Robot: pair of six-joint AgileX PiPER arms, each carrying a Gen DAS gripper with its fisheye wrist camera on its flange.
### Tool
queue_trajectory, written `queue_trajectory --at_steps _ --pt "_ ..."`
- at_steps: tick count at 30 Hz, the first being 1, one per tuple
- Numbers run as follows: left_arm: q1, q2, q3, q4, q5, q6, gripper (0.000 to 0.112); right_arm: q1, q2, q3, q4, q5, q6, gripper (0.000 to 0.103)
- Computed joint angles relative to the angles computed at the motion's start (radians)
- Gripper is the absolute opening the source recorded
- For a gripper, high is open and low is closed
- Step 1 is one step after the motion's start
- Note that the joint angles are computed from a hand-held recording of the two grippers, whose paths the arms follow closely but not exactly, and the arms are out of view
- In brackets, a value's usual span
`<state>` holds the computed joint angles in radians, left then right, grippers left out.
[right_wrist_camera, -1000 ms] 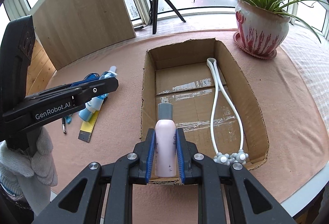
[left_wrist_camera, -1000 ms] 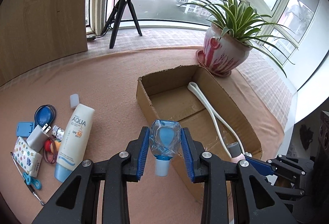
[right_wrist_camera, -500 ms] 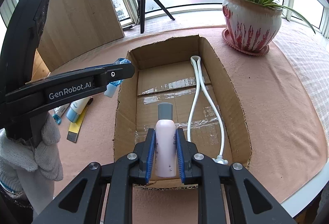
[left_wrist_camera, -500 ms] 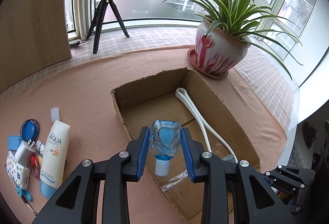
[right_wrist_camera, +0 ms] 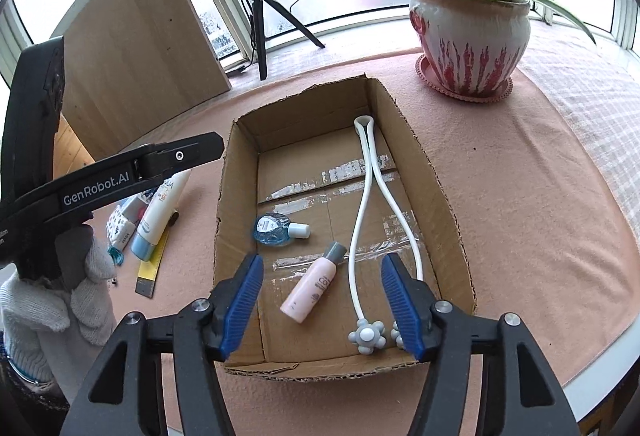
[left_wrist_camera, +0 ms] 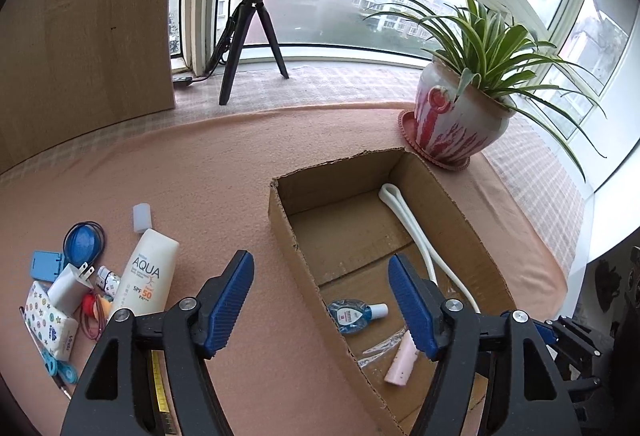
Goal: Organize objects
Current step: 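Carry both bottles over the box and release them inside, then grasp the white AQUA sunscreen tube with the left tool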
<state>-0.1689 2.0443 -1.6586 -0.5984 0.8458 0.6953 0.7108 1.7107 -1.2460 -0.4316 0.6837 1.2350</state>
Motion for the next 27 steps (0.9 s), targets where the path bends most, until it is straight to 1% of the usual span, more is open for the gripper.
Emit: queue_trajectory --at_steps 6,9,14,16,20,22,27 --pt "0.063 0.036 -0.044 0.029 0.029 -0.006 0.073 0.001 0.01 -0.012 0.022 -0.011 0.013 0.058" --pt "0.104 0.076 -0.087 0.051 0.053 -0.018 0.073 0.005 0.02 -0.032 0.033 -0.011 0.008 0.058" --pt "0.17 0.163 -0.189 0.077 0.105 -0.035 0.072 0.02 0.038 -0.06 0.046 -0.003 0.001 0.058" --pt "0.198 0.211 -0.254 0.068 0.146 -0.043 0.072 0.026 0.045 -0.073 0.049 0.004 0.0 0.058" --pt "0.237 0.299 -0.382 0.083 0.205 -0.092 0.065 0.039 0.061 -0.102 0.049 0.022 0.001 0.058" --pt "0.243 0.331 -0.428 0.104 0.219 -0.108 0.065 0.045 0.066 -0.111 0.047 0.027 0.004 0.058" --pt "0.248 0.381 -0.486 0.129 0.245 -0.12 0.055 0.057 0.078 -0.129 0.044 0.04 0.012 0.058"
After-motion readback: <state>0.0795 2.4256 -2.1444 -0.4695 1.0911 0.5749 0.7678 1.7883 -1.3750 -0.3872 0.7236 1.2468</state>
